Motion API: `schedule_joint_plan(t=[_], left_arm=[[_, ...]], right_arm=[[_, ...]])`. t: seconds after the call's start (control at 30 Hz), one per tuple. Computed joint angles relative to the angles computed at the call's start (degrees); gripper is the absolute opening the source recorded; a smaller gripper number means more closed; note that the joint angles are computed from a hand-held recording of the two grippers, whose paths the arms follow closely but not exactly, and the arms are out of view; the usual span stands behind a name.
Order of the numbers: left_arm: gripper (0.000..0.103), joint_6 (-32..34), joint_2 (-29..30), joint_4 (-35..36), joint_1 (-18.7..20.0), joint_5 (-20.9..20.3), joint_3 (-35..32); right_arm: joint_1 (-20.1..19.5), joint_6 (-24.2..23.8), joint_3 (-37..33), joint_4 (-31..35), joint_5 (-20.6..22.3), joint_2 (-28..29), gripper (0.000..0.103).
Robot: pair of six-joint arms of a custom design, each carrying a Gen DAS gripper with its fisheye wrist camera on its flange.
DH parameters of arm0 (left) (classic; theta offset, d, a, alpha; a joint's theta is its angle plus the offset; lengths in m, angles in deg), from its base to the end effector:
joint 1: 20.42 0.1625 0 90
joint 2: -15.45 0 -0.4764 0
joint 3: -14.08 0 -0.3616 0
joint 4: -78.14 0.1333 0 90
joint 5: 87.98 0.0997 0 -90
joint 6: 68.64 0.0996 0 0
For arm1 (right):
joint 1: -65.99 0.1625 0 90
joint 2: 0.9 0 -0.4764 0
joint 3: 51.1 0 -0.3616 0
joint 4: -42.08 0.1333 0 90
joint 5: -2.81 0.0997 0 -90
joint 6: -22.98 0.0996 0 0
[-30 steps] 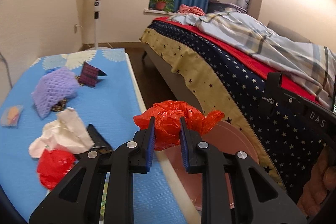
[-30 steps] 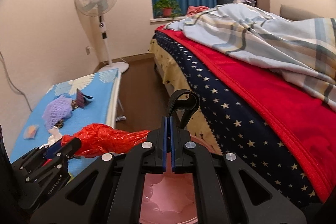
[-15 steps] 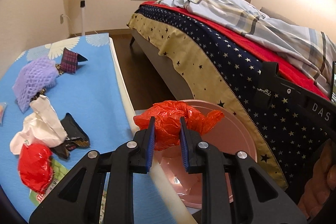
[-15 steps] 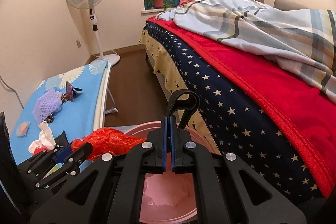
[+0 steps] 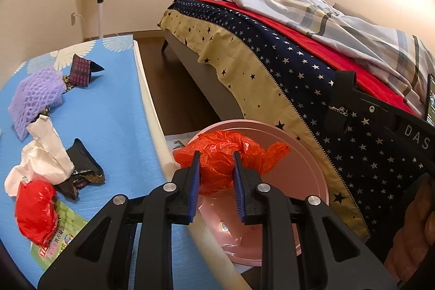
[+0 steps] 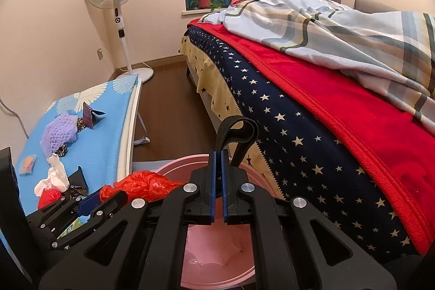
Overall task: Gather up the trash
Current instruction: 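Carry the red plastic bag in the right tool over the pink bin, then open the right tool to drop the red bag into the bin, then move the right tool back to the table toward the white foam net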
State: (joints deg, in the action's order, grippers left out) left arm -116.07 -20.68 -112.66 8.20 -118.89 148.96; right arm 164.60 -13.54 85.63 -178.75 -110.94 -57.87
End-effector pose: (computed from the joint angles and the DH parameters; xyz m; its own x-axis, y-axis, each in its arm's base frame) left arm -0.2738 -0.3986 0.0384 -0.8307 -0.0574 -0.5537 0.3924 0.6451 -0.6557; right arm 0.1606 -0.4384 0.2263 -0.7090 -0.2309 0.6663 -0.6421 0.6021 -0.4746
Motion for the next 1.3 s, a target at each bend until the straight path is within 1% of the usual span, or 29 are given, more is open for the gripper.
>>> schedule_joint_plan(t=[0.03,0.1,0.2,0.27,0.3,0.57,0.63,0.67,0.7,0.73,0.8,0.83,0.87,0.9,0.97,1.13,1.23,1.3], left_arm=[[0.023,0.1,-0.01,-0.17,-0.01,-0.08,0.04],[0.032,0.06,-0.03,-0.29,-0.03,0.03,0.04],[0.039,-0.66,-0.25,0.29,-0.41,0.83,0.25],[0.04,-1.13,-0.53,0.65,-0.65,1.28,0.48],[0.039,-1.24,-0.62,0.76,-0.71,1.4,0.53],[0.039,-3.76,-2.09,2.74,-1.71,2.74,1.84],[0.04,-4.66,-2.58,3.49,-2.04,3.18,2.3],[0.04,-5.09,-2.83,3.91,-2.18,3.37,2.47],[0.04,-5.52,-3.1,4.3,-2.32,3.55,2.68],[0.039,-6.03,-3.35,4.76,-2.49,3.75,2.9],[0.04,-7.38,-4.08,6.02,-2.93,4.29,3.49],[0.04,-8.06,-4.36,6.6,-3.14,4.56,3.77],[0.039,-9.04,-4.85,7.45,-3.42,4.94,4.18],[0.039,-9.74,-5.22,8.06,-3.61,5.22,4.47],[0.039,-11.83,-6.24,10.07,-4.13,5.98,5.22],[0.04,-18.88,-9.31,17.05,-5.52,7.78,7.0],[0.042,-24.13,-11.89,22.43,-6.56,8.58,8.18],[0.046,-28.78,-14.17,28.03,-7.62,9.43,8.68]], right_arm=[[0.01,0.06,-0.08,-0.04,-0.19,0.04,0.005],[-0.07,0.35,-0.18,0.13,-0.44,-0.02,0.007],[-0.1,0.61,-0.18,-0.07,-0.7,-0.02,0.01],[-0.03,0.6,-0.07,-0.7,-0.82,0.03,0.022],[0.05,0.61,-0.07,-0.96,-0.86,0.15,0.024],[0.25,0.48,0.6,-1.38,-0.24,-0.2,0.025],[0.26,0.58,0.75,-0.96,0.22,-0.41,0.027],[0.25,0.61,0.92,-0.84,0.53,-0.52,0.035],[0.3,0.63,1.05,-0.78,0.76,-0.6,0.045],[0.42,0.61,1.18,-0.86,0.95,-0.61,0.051],[0.8,0.27,1.5,-2.03,1.28,-0.37,0.072],[1.08,0.18,1.55,-2.54,1.2,-0.16,0.078],[1.28,0.15,1.67,-2.99,1.41,-0.04,0.089],[1.36,0.37,1.82,-2.84,2.13,-0.17,0.095],[1.7,0.72,1.99,-2.37,3.17,-0.32,0.098],[3.68,0.01,1.95,-3.55,2.5,1.04,0.098],[4.22,-0.96,2.25,-4.11,2.95,1.53,0.098],[4.2,-0.64,2.49,-3.45,3.38,1.36,0.098]])
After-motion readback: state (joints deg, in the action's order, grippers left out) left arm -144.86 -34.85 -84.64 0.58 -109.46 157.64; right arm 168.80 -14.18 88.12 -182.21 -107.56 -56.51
